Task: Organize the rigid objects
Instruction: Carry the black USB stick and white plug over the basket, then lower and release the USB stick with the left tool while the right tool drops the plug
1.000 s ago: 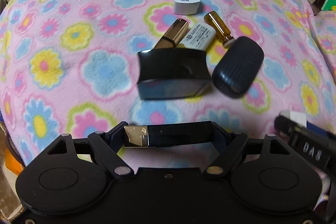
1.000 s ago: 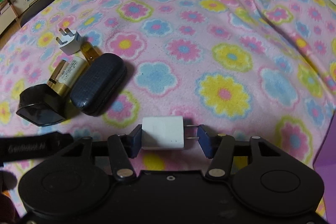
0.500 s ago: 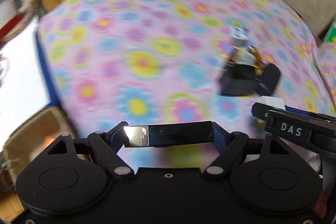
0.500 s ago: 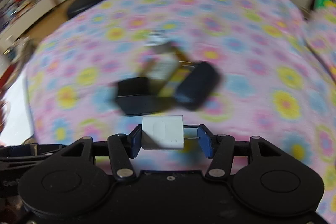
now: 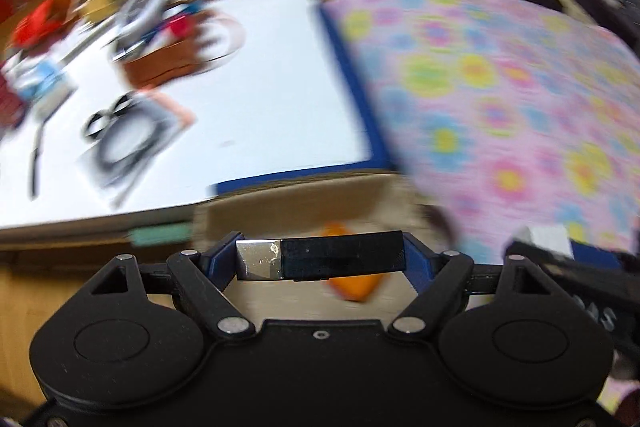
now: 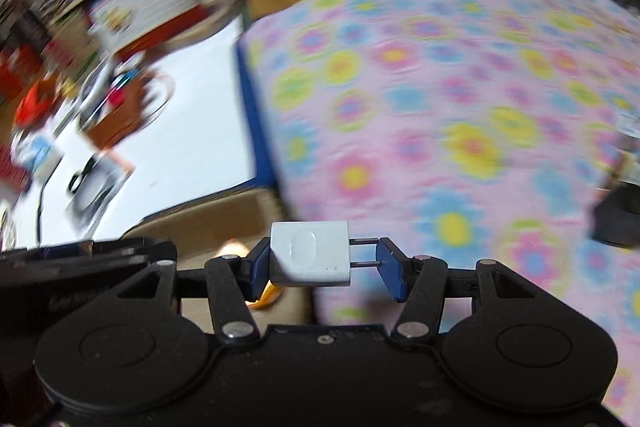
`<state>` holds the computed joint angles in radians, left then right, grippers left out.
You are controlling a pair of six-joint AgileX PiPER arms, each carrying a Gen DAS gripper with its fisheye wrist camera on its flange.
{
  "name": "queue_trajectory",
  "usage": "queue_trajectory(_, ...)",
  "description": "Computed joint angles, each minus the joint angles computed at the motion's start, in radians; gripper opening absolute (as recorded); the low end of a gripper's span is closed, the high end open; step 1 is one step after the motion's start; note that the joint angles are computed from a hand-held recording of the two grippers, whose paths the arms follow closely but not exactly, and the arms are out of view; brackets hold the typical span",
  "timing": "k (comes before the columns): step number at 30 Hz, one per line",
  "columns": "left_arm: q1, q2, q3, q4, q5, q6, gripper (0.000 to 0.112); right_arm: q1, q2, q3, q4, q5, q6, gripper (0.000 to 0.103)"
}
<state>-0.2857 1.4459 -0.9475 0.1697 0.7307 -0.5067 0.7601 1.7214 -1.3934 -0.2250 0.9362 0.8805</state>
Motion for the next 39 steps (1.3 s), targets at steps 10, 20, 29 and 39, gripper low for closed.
queue_trajectory(10,0.161,0.170,0.064,-0.062,-0.130,0.103,0.077,0.038,0.267,-0.217,0.091,0.055,-0.109,0.055)
queue_trajectory(20,0.179,0.260,0.059,-0.050,-0.156,0.106,0.077,0.013,0.314,-0.257,0.097,0.014,-0.160,0.055)
queue_trajectory(29,0.176,0.275,0.050,-0.072,-0.144,0.123,0.077,0.010,0.318,-0.256,0.132,0.002,-0.198,0.055)
queue_trajectory(39,0.180,0.282,0.049,-0.064,-0.125,0.102,0.078,0.016,0.316,-0.253,0.114,0.003,-0.182,0.054)
